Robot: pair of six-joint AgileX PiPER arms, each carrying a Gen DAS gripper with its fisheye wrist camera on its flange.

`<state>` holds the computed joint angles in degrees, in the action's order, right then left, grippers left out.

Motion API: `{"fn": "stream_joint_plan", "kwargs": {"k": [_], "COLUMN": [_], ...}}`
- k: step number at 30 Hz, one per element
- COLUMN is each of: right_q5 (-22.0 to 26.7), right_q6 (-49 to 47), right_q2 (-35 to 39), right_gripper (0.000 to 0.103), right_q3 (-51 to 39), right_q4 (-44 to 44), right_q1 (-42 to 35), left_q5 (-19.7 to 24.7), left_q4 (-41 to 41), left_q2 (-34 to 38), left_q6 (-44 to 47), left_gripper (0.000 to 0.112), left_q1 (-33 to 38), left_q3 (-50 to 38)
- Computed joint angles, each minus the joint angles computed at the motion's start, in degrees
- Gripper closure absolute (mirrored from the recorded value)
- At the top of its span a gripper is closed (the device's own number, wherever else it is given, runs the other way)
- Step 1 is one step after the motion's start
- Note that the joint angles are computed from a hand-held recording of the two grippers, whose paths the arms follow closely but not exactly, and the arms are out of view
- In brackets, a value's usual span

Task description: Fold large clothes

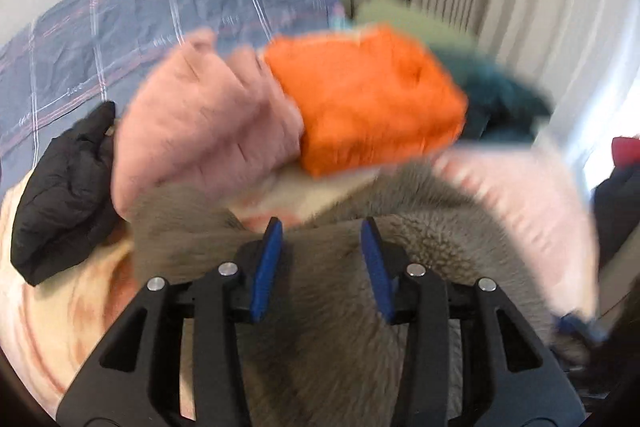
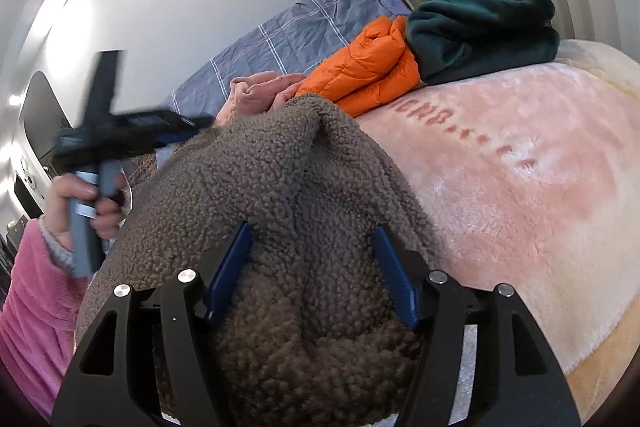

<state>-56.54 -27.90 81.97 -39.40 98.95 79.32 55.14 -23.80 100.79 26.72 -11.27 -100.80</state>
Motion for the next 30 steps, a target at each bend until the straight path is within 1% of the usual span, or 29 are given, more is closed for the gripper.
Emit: {"fn": "stream_joint_plan", "kwargs": {"k": [3, 4, 5, 6, 7, 8, 9, 10, 11, 12, 13, 14, 16, 18, 20, 21, 23, 24, 25, 26, 27, 28, 29, 30], "right_q5": [-0.18, -0.46, -0.6, -0.4, -0.07, 0.14, 0.42, 0.62, -0.13, -0.91, -1.03, 0.26, 1.93, 1.48, 0.61, 0.93, 1.15, 0.98, 0.74, 0.3, 0.22, 0.25, 0.32, 0.42], "right_q6": [-0.51, -0.5, -0.3, 0.11, 0.5, 0.56, 0.55, -0.03, -1.5, -1.87, -1.52, -0.37, 1.45, 0.6, 0.03, 0.26, 0.01, -0.1, -0.34, -0.53, -0.46, -0.42, -0.61, -0.76], "right_q2": [0.15, 0.37, 0.41, 0.31, 0.07, -0.02, -0.07, 0.2, 0.95, 1.24, 1.1, 0.5, -0.26, -0.04, 0.29, 0.11, -0.15, -0.19, -0.15, -0.02, 0.01, 0.05, 0.1, 0.19], "right_gripper": [0.038, 0.037, 0.035, 0.035, 0.034, 0.034, 0.033, 0.032, 0.031, 0.031, 0.031, 0.03, 0.029, 0.029, 0.029, 0.029, 0.029, 0.029, 0.029, 0.029, 0.028, 0.028, 0.028, 0.028], "right_q3": [-0.36, -0.45, -0.38, -0.11, 0.18, 0.26, 0.29, -0.18, -1.45, -1.89, -1.66, -0.76, 0.54, 0.09, -0.32, -0.08, 0.0, 0.01, -0.13, -0.34, -0.35, -0.38, -0.49, -0.68], "right_q4": [0.07, 0.0, -0.01, -0.29, -0.58, -0.74, -1.04, -0.95, 0.28, 0.93, 0.95, 0.06, -1.66, -1.12, -0.37, -0.5, -0.16, 0.04, 0.3, 0.59, 0.57, 0.49, 0.51, 0.56], "right_q1": [-0.01, -0.01, 0.1, -0.01, -0.14, -0.28, -0.48, -0.85, -1.06, -0.94, -0.9, -1.45, -2.16, -1.85, -1.36, -1.41, -1.42, -1.2, -0.98, -0.67, -0.58, -0.59, -0.69, -0.85], "left_q5": [-3.45, -3.97, -3.56, -2.68, -1.71, -0.93, -1.95, -4.74, -9.49, -11.94, -12.1, -10.84, -10.75, -11.0, -12.1, -12.55, -12.05, -11.48, -9.97, -9.11, -8.32, -7.7, -7.03, -5.86], "left_q4": [-5.24, -7.15, -8.03, -7.46, -4.61, -0.6, 2.49, 3.78, 7.37, 10.14, 13.07, 15.22, 13.94, 12.65, 13.04, 12.78, 16.54, 20.88, 26.21, 29.26, 30.01, 28.46, 24.63, 18.9], "left_q2": [-4.4, -5.06, -4.83, -3.96, -1.81, 0.67, 3.39, 3.81, 2.76, 1.95, 1.86, 2.24, 2.11, 1.68, 1.29, 0.51, 0.58, 0.18, -0.04, -0.36, -0.67, -1.55, -2.33, -2.78], "left_q6": [3.21, 5.09, 6.11, 5.91, 3.93, 1.29, 0.31, 1.21, 0.56, -2.22, -6.17, -7.84, -6.31, -4.97, -5.21, -3.78, -5.33, -8.2, -10.89, -12.11, -11.56, -9.49, -6.25, -2.25], "left_gripper": [0.066, 0.066, 0.066, 0.066, 0.066, 0.063, 0.062, 0.061, 0.061, 0.062, 0.062, 0.062, 0.062, 0.062, 0.062, 0.062, 0.062, 0.061, 0.061, 0.062, 0.062, 0.061, 0.06, 0.057], "left_q1": [4.58, 6.35, 7.37, 7.88, 7.5, 6.44, 4.76, 3.54, 1.48, 0.19, -1.03, -1.87, -1.18, -0.62, -0.96, -0.38, -1.78, -3.27, -5.41, -6.93, -7.92, -9.14, -9.73, -10.46], "left_q3": [2.73, 3.56, 3.79, 3.4, 2.66, 1.86, 3.35, 6.05, 9.49, 10.91, 10.41, 9.29, 9.61, 10.29, 11.08, 12.02, 10.56, 10.02, 8.32, 7.28, 6.16, 5.13, 4.12, 2.38]}}
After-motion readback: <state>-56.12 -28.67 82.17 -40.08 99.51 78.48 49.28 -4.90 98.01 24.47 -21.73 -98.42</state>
